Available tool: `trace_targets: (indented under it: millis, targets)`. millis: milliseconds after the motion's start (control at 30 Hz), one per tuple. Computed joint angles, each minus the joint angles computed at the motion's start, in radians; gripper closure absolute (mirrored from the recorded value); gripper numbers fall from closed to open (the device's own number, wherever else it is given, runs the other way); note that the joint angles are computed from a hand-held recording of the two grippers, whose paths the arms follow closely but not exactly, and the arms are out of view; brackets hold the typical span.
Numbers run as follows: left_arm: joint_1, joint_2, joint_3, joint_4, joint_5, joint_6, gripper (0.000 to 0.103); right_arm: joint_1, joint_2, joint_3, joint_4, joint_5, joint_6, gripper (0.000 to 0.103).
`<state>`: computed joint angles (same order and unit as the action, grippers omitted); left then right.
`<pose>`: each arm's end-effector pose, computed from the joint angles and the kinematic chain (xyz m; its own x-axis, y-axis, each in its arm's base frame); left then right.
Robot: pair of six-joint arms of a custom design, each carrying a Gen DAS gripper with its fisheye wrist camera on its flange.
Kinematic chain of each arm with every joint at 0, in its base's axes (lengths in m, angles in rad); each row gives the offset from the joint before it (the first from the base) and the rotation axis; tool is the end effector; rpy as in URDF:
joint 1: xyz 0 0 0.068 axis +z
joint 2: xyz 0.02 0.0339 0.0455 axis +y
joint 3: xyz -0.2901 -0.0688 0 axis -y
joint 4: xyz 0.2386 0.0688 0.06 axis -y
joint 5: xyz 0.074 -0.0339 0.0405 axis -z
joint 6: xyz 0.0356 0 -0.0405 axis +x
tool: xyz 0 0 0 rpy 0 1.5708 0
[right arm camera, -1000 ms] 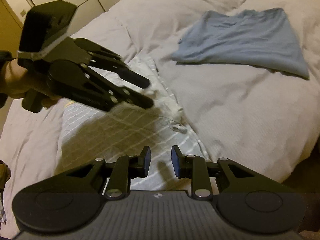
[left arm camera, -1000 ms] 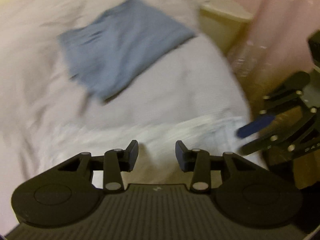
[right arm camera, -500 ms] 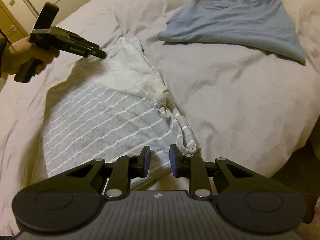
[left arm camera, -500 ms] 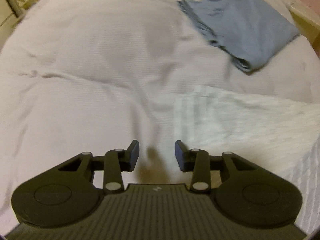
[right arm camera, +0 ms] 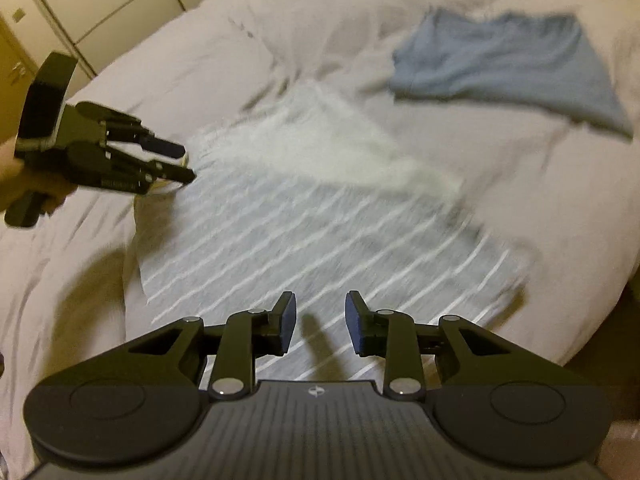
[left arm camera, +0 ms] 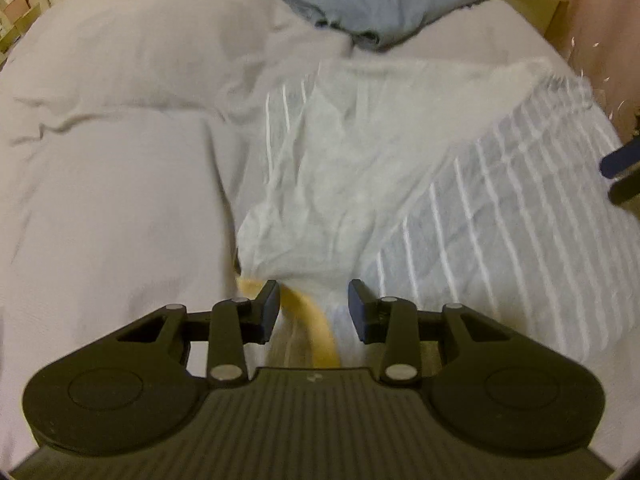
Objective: Fold clothes
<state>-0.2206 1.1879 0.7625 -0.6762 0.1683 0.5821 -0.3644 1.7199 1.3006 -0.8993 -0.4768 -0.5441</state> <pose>0.1968 -0.0502 0.2415 -0.5678 0.6828 -0.4598 0.7204 0.6824 0.1238 0.3158 -0.1030 0.2558 -0.8826 -0.1556 -0.4435 -0.2890 0.9238 0.2511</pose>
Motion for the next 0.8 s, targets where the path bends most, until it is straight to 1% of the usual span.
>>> trace_targets:
  millis: [67,167,200,300,367,500,567,600,633,667,700,767,800]
  targets:
    - [0.040,-0.009,-0.029,0.027,0.013,0.034,0.069,0.018,-0.025,-0.056,0.034,0.040,0.026,0.071]
    - [0.132,-0.042,-0.015,-0.008,0.045,0.120,0.067,0.025,-0.078,-0.139,0.088,0.100,0.032,0.071]
    - [0.159,-0.060,-0.006,-0.030,0.051,0.153,0.070,0.022,-0.102,-0.160,0.097,0.110,0.041,0.071]
    - [0.248,-0.117,0.020,-0.102,0.079,0.253,0.070,0.024,-0.177,-0.210,0.111,0.131,0.042,0.068]
    - [0.291,-0.169,0.032,-0.159,0.107,0.316,0.070,0.042,-0.222,-0.232,0.111,0.146,0.044,0.063]
    - [0.298,-0.302,0.028,-0.275,0.152,0.444,0.069,0.105,-0.305,-0.259,0.099,0.184,0.061,0.059]
    - [0.222,-0.379,0.008,-0.310,0.143,0.491,0.066,0.139,-0.338,-0.269,0.098,0.209,0.075,0.055]
    - [0.178,-0.413,-0.004,-0.323,0.133,0.509,0.062,0.157,-0.352,-0.274,0.099,0.223,0.083,0.055]
    - [0.127,-0.452,-0.021,-0.329,0.117,0.525,0.059,0.175,-0.367,-0.279,0.100,0.238,0.090,0.052]
    - [0.072,-0.502,-0.056,-0.320,0.090,0.552,0.057,0.192,-0.384,-0.288,0.100,0.257,0.088,0.051]
    - [0.001,-0.553,-0.089,-0.311,0.052,0.567,0.056,0.210,-0.405,-0.300,0.101,0.277,0.083,0.051]
    - [-0.207,-0.650,-0.149,-0.298,-0.064,0.553,0.056,0.246,-0.475,-0.367,0.124,0.320,0.044,0.051]
    - [-0.267,-0.680,-0.187,-0.269,-0.109,0.552,0.056,0.268,-0.522,-0.417,0.143,0.349,0.022,0.051]
